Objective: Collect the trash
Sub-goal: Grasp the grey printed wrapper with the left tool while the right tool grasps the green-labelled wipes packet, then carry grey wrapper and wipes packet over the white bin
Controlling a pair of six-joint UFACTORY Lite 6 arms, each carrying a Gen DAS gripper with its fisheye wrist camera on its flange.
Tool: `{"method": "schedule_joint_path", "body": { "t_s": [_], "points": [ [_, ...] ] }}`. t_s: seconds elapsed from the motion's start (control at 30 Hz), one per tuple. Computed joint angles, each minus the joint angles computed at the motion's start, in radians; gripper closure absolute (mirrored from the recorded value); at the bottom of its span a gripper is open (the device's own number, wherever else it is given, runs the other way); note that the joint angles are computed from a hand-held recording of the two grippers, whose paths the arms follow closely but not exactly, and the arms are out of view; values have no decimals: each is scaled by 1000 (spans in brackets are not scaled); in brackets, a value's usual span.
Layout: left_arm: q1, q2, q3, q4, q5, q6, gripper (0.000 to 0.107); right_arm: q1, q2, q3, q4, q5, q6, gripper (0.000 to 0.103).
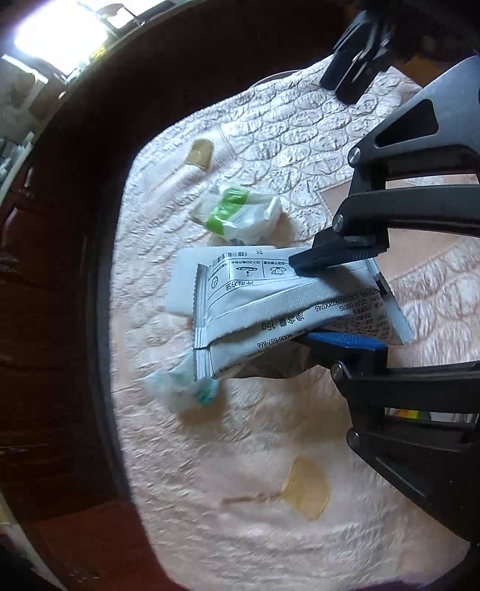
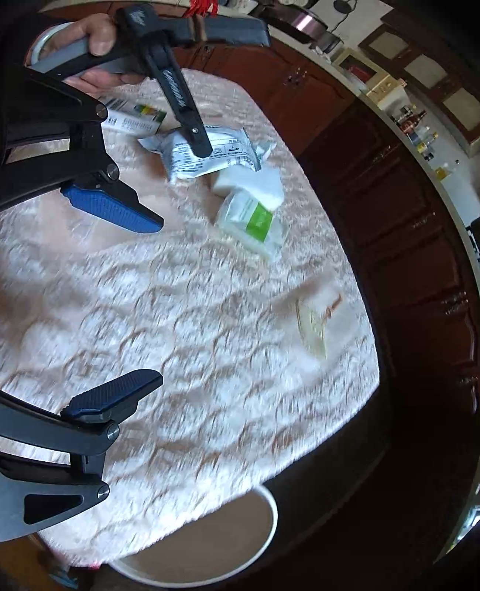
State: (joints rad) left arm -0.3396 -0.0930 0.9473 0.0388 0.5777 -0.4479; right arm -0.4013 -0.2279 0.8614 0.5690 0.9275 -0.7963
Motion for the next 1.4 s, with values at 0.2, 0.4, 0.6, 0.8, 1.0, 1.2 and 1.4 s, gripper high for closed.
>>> {"method": "schedule_joint_path", "body": {
  "t_s": [0.2, 0.4, 0.6, 0.8, 1.0, 1.2, 1.4],
  "points": [
    [132, -71, 39, -32, 73, 131, 81, 162, 100, 52, 34, -60, 69, 29],
    [217, -84, 43, -92, 86, 212, 81, 288, 254, 144, 104, -136, 95, 29],
    [207, -81, 29, -91, 71, 206, 81, 369, 449, 275, 77, -230, 272, 30],
    [182, -75, 17, -72, 54, 183, 81, 448, 575, 375, 46, -294, 399, 30],
    [195, -67, 21, -112, 54, 219, 81, 532, 652, 465, -31, -332, 508, 32],
    [170, -92, 11, -99, 63, 198, 81, 570, 577, 367, -18, -383, 414, 57],
    [87, -122, 7, -73, 66, 124, 81, 439, 358, 177, 70, -308, 219, 60]
  ]
}}
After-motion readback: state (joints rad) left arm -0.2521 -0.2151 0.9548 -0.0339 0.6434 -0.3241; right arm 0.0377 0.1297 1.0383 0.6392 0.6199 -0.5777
